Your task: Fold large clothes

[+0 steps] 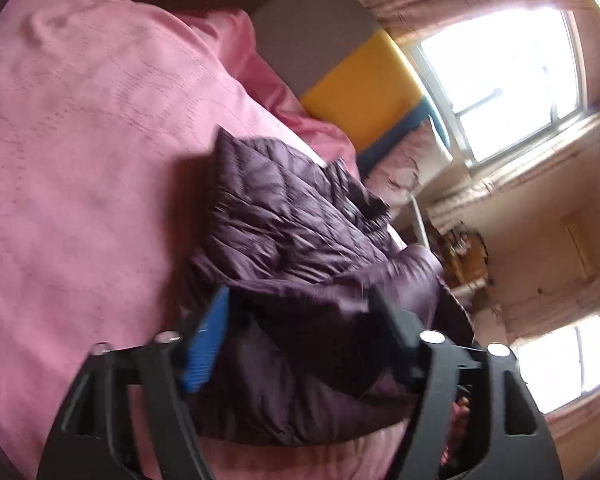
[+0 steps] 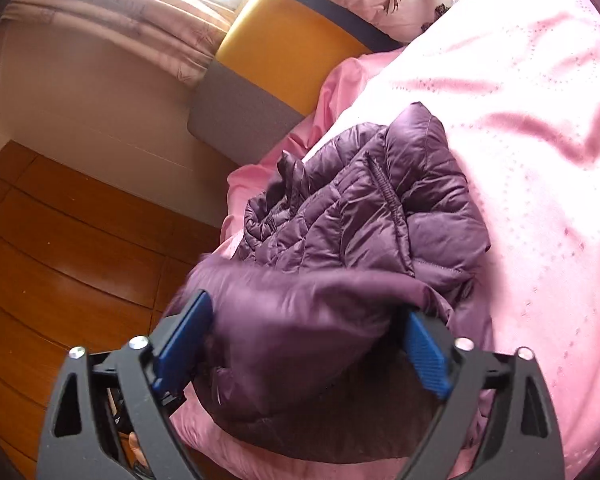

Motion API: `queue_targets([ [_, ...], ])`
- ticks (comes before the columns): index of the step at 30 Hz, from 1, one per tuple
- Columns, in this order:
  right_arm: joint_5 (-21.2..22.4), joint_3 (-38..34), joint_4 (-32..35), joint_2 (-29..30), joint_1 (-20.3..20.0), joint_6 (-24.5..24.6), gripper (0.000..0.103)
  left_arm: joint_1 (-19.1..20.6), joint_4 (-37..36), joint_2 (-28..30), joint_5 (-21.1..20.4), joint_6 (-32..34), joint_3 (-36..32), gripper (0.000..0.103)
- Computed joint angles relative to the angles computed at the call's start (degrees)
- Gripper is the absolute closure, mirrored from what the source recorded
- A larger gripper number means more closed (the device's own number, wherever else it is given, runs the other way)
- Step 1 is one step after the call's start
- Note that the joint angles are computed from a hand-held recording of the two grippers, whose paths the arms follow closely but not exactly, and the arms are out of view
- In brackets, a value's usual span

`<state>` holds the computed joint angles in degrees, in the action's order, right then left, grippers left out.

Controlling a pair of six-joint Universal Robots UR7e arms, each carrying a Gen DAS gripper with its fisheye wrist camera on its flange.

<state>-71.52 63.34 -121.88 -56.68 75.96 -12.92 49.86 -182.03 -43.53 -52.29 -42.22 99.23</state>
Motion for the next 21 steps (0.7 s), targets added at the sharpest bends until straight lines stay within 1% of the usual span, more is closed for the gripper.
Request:
queue_targets([
  [1, -0.3, 1.0, -1.4, -0.6, 0.0, -0.2, 0.003, -0.4, -0.6, -0.2, 1.8, 0.0, 0.6, 0.024],
  [2, -0.5, 2.0, -2.6, -1.3, -0.1, -0.4, 0.003, -0.7, 0.0, -0.5, 3.6, 0.2, 1.2, 0.024],
  [4, -1.4, 4.5, -5.1, -3.2, -0.6, -1.8, 0.003, -1.7, 3.6, -0.3, 8.2, 1.4, 1.2, 0.024],
  [5, -2.3, 5.9, -6.5, -4.0, -0.7, -2.7, 0.003, -2.7, 7.4, 0.6, 11.9, 4.2, 0.5, 0.024],
  [6, -3.6, 7.5, -7.9, -4.9, -0.8, -4.1, 0.003, -3.4, 10.3, 1.6, 14.4, 6.9, -0.4, 0.024],
  [8, -7.1, 9.7, -8.5, -5.9, -0.7, -7.3, 0.003, -4.5, 16.1, 4.6, 18.1, 13.6, -2.8, 0.024],
  [9, -9.8, 10.9, -8.8, -6.1, -0.4, -9.1, 0.003, -4.7, 18.2, 5.5, 18.3, 15.6, -3.5, 0.024],
  [10, -12.1, 11.8, -9.2, -6.1, 0.0, -10.9, 0.006, -4.7, 19.7, 6.5, 18.1, 17.0, -4.4, 0.024],
  [11, -14.1, 12.9, -9.6, -6.2, 0.3, -12.9, 0.013, -4.9, 19.3, 7.8, 18.0, 18.8, -5.0, 0.024],
  [13, -18.5, 14.6, -10.6, -5.9, 1.2, -16.5, 0.021, -4.6, 17.7, 8.9, 17.2, 19.7, -5.6, 0.024],
  [15, -21.4, 16.6, -14.1, -5.9, 1.7, -19.5, 0.025, -4.3, 15.7, 9.1, 15.8, 19.0, -5.4, 0.024],
  [17, -22.0, 16.9, -15.1, -5.5, 1.8, -20.0, 0.034, -4.4, 15.0, 8.8, 15.5, 18.6, -4.9, 0.032],
  [18, -22.0, 16.8, -15.3, -5.5, 1.7, -19.9, 0.037, -4.4, 14.9, 8.9, 15.5, 18.6, -4.9, 0.034],
  [20, -21.8, 17.0, -15.1, -5.7, 1.6, -19.8, 0.045, -4.8, 14.3, 8.7, 15.9, 18.8, -4.3, 0.041],
  [21, -21.8, 17.1, -15.0, -5.8, 1.5, -19.9, 0.046, -5.1, 14.2, 8.4, 16.1, 18.6, -3.8, 0.043],
])
